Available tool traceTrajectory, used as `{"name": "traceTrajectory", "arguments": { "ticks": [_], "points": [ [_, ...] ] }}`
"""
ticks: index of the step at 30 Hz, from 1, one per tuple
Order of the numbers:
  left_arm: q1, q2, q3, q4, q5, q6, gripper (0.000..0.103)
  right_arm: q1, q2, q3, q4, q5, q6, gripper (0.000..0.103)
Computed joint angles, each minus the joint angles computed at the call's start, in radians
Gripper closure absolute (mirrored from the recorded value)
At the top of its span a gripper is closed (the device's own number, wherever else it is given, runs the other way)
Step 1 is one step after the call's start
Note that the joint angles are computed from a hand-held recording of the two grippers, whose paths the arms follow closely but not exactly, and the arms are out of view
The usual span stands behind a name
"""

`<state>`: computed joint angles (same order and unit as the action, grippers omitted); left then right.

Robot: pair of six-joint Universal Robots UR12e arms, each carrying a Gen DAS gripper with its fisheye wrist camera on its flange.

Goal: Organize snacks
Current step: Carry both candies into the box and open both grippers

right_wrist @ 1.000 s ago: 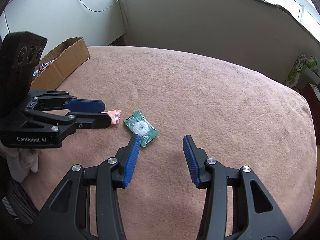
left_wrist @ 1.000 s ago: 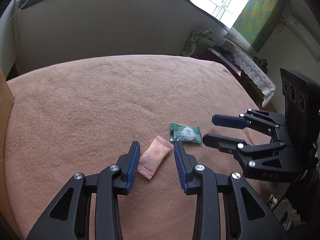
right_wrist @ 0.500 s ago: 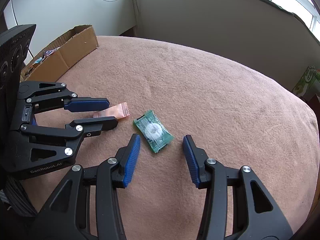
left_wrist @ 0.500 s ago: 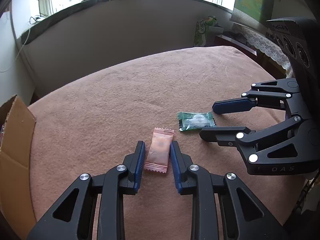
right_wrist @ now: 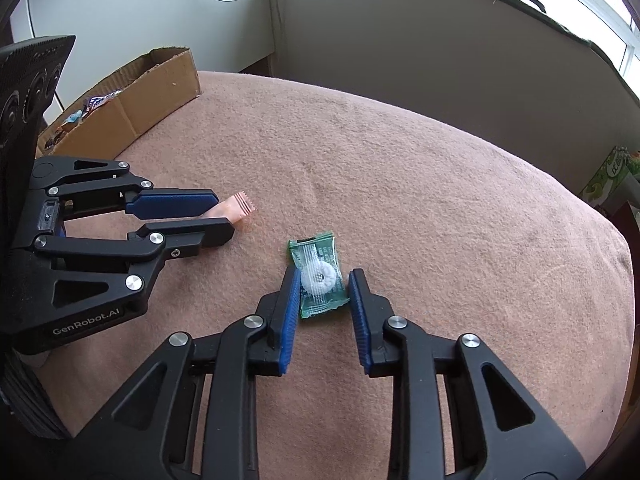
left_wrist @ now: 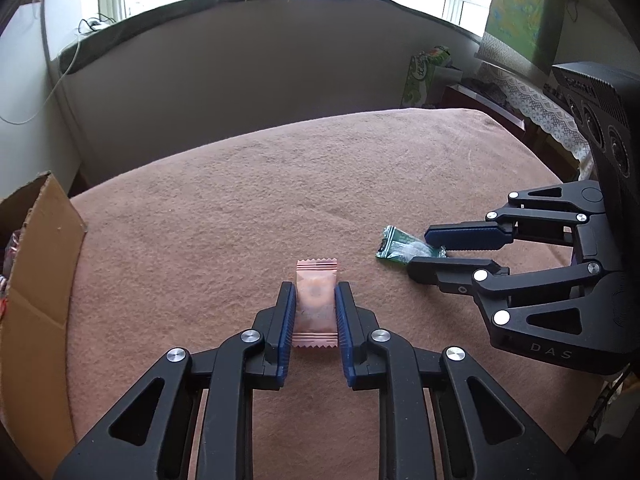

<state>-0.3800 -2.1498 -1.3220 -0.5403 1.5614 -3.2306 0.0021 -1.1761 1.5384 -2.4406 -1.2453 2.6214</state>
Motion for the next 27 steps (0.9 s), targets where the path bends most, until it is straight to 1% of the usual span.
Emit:
{"name": "traceTrajectory", "arguments": {
  "ticks": [6, 9, 13, 20, 27],
  "points": [
    [0.009, 0.022, -0.031, 0.047, -0.003, -0.022, 0.085, -0.011, -0.017, 0.016, -0.027, 0.02, 0.036, 0.078],
    [0.017, 0.041, -0.053, 0.088, -0.01, -0.036, 0.085, -0.014, -0.029, 0.019, -0.045, 0.036, 0.045, 0.078],
    [0.02, 0.063, -0.076, 0.144, -0.003, -0.044, 0.085, -0.013, -0.042, 0.015, -0.067, 0.06, 0.064, 0.078],
    [0.03, 0.107, -0.135, 0.242, 0.026, -0.064, 0.085, 0.005, -0.055, -0.003, -0.096, 0.098, 0.074, 0.078],
    [0.047, 0.152, -0.202, 0.334, 0.056, -0.094, 0.085, 0.041, -0.048, -0.034, -0.111, 0.136, 0.071, 0.078]
  ]
}}
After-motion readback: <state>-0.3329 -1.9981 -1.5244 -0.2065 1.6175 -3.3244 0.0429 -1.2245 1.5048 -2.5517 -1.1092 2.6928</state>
